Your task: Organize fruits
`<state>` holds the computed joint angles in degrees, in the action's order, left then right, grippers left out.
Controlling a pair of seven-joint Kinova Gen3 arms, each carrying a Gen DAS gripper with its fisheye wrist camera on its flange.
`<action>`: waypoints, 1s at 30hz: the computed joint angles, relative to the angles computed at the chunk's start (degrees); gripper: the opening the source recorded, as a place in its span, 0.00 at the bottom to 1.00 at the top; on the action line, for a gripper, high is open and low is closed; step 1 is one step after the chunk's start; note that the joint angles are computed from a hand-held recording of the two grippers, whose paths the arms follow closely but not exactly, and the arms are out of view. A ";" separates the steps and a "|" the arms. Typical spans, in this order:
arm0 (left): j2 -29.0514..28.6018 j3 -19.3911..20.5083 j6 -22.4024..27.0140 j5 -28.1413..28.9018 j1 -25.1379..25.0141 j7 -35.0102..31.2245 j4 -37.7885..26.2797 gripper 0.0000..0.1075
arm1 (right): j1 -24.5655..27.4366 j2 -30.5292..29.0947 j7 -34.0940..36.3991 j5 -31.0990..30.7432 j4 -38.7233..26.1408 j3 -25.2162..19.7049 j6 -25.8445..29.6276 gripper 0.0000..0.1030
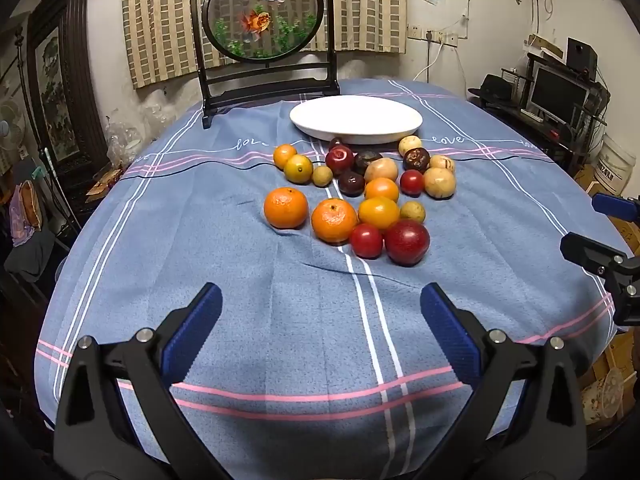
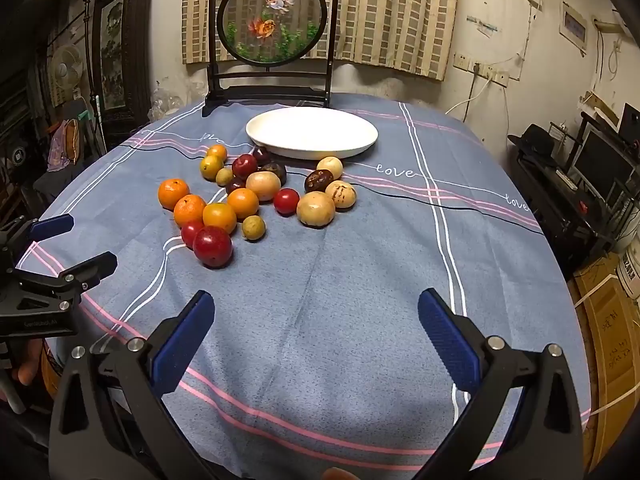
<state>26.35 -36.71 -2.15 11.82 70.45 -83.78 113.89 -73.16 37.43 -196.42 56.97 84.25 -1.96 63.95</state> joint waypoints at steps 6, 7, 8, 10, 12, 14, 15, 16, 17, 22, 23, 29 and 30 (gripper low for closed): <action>0.36 -1.96 1.21 -0.51 1.77 0.85 -0.80 0.94 | -0.03 -0.23 -0.35 0.13 0.36 -0.10 0.04 0.99; 0.28 -1.85 1.29 -0.85 1.68 1.18 -0.85 0.94 | 0.00 -0.27 -0.36 0.13 0.37 -0.13 0.02 0.99; 0.31 -1.88 1.37 -1.19 1.69 1.50 -0.91 0.94 | -0.01 -0.25 -0.36 0.14 0.34 -0.15 0.07 0.99; 0.33 -2.02 1.35 -1.79 1.85 2.22 -0.88 0.94 | 0.01 -0.29 -0.35 0.12 0.36 -0.18 0.10 0.99; 0.40 -2.31 1.41 -2.21 2.17 2.78 -0.90 0.94 | 0.05 -0.33 -0.34 0.13 0.39 -0.22 0.06 0.99; 0.40 -2.25 1.46 -2.69 2.10 3.19 -0.93 0.94 | 0.04 -0.35 -0.39 0.12 0.41 -0.23 0.10 0.99; 0.40 -2.26 1.46 -2.90 2.10 3.40 -0.93 0.94 | 0.04 -0.37 -0.44 0.13 0.45 -0.24 0.08 0.99; 0.40 -2.24 1.45 -3.10 2.08 3.59 -0.91 0.94 | 0.04 -0.39 -0.49 0.14 0.50 -0.25 0.06 0.99; 0.50 -2.28 1.52 -3.24 2.11 3.79 -0.96 0.94 | 0.19 -0.14 -0.54 0.21 0.37 -0.22 -0.16 0.99; 0.30 -2.27 1.74 -4.21 2.14 4.78 -0.85 0.94 | 0.12 -0.07 -0.67 0.20 0.42 -0.15 -0.24 0.99; 0.30 -2.27 1.74 -4.38 2.14 4.94 -0.85 0.94 | 0.13 -0.10 -0.63 0.17 0.40 -0.15 -0.25 0.99; 0.33 -2.31 1.86 -5.21 2.15 5.82 -0.94 0.94 | 0.28 -0.31 -0.64 0.06 0.67 -0.14 -0.47 0.99; 0.33 -2.31 1.86 -5.33 2.15 5.93 -0.94 0.94 | 0.29 -0.29 -0.64 0.05 0.63 -0.15 -0.43 0.99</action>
